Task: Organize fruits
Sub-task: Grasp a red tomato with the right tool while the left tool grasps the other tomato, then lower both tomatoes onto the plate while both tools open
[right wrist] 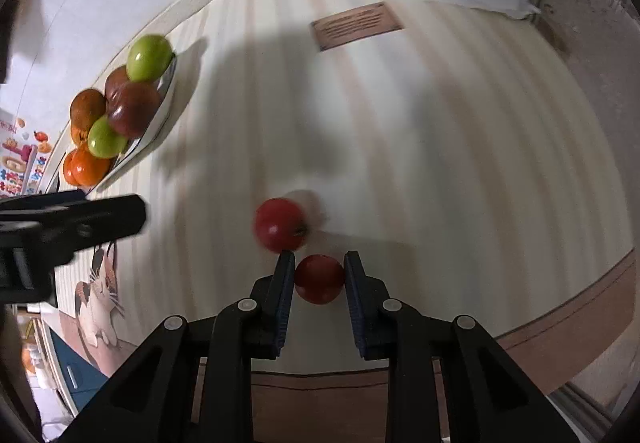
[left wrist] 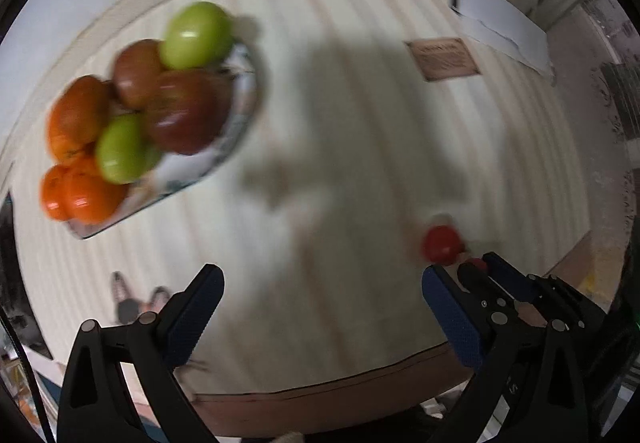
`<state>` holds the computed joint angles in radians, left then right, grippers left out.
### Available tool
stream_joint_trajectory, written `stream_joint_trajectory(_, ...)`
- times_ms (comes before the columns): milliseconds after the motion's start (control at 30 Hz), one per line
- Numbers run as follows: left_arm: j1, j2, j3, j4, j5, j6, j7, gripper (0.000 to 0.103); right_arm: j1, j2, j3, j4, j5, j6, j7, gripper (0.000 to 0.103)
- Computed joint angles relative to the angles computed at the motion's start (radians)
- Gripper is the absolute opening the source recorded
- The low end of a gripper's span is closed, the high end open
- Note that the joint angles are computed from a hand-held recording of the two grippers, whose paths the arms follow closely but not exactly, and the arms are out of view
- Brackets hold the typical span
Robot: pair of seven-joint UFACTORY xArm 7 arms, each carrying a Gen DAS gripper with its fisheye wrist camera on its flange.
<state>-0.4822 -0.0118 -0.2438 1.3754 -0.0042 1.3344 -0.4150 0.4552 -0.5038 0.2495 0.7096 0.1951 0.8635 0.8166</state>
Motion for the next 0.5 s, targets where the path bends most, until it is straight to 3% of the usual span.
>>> stream_joint_trajectory(200, -0.043, 0.113, -0.021, 0.058, -0.048, -0.029, 0.026, 0.101, -0.035, -0.132, -0.028, -0.058, -0.021, 0.077, 0.005, 0.027)
stream_joint_trajectory(267, -0.063, 0.142, -0.027, 0.072, -0.044, -0.043, 0.038, 0.095, -0.051, -0.158, -0.032, -0.069, -0.030, 0.100, 0.003, 0.027)
stream_joint_trajectory(500, -0.128, 0.212, -0.030, 0.116, -0.004, -0.059, 0.047, 0.048, -0.090, -0.203, -0.037, -0.103, -0.032, 0.121, 0.006, 0.028)
